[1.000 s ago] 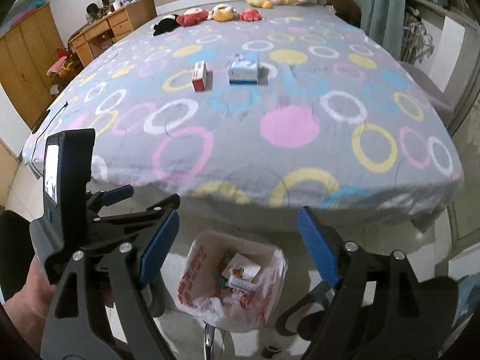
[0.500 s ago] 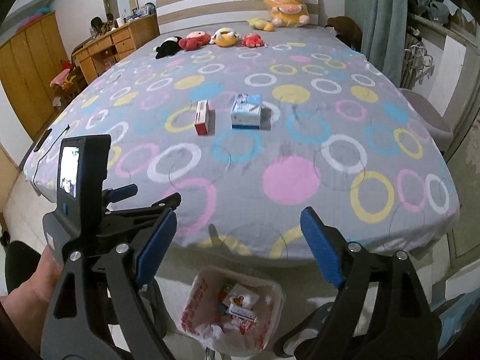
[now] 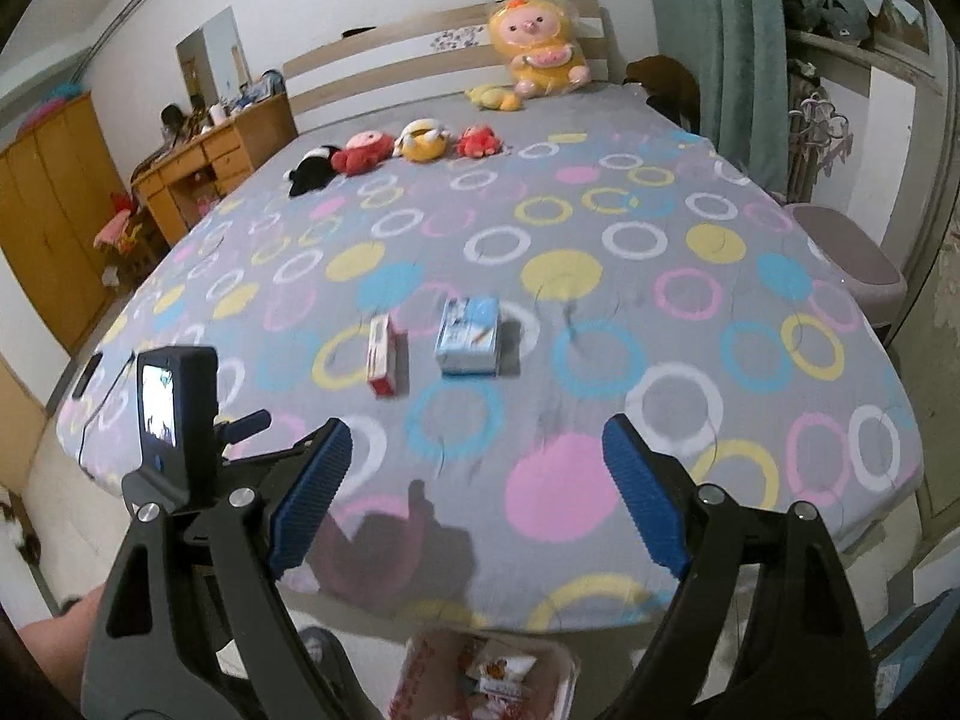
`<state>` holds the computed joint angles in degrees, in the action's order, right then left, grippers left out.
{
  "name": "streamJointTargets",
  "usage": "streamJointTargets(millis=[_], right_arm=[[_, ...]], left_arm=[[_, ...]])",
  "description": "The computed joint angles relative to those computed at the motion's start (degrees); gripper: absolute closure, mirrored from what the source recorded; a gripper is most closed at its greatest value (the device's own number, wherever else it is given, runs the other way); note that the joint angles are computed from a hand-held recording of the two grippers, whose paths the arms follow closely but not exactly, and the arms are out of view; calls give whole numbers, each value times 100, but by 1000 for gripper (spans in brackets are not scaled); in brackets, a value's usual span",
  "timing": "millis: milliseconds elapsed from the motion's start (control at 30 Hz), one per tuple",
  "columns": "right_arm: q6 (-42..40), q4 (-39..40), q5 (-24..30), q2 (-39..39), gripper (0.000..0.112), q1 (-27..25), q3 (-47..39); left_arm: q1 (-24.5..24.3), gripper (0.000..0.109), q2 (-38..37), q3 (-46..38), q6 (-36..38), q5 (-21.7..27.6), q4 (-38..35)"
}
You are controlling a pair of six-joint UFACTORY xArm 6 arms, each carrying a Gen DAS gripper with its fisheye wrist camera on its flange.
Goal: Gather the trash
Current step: 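Raise both tools back over the bed toward the remaining boxes, then close the left tool on the red-white box while the right tool grasps the blue-white carton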
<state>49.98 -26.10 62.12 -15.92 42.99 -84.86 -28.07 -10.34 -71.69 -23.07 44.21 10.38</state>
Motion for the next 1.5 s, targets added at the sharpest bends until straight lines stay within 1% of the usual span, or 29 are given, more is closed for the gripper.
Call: streamJointTargets(millis=[133,233,300,400,633,833,933,1233,1500], right_arm=[[-375,177,-39,496,26,-303,-533],[-595,304,-71,831,26,-439,-821],[-773,480,-119,1111,26,-551,-1050],[-980,664,-160,1510,26,-703,-1366],[-1373,1087,-188,2422,26,-992,-2074],[-1631,1339,-178,2990,26,-1140,-2507],[-1725,1412,-131,3258,26,-1192,-2736],[-2055,1640,98,4145,26,-1358,-3559],[-2089,1710,224,4574,26,-1412,-3884]], left_arm=[[163,25,446,-468,221,-78,-167],[241,24,745,-764,217,-45,-379],[227,24,1031,-1066,229,119,-382],[175,24,1308,-1348,279,209,-284],[302,24,1916,-1934,319,487,-500],[359,24,2242,-2213,191,545,-430],[396,24,2421,-2375,158,571,-516],[351,24,2839,-2742,-10,747,-335],[379,24,3086,-2994,-60,917,-241]])
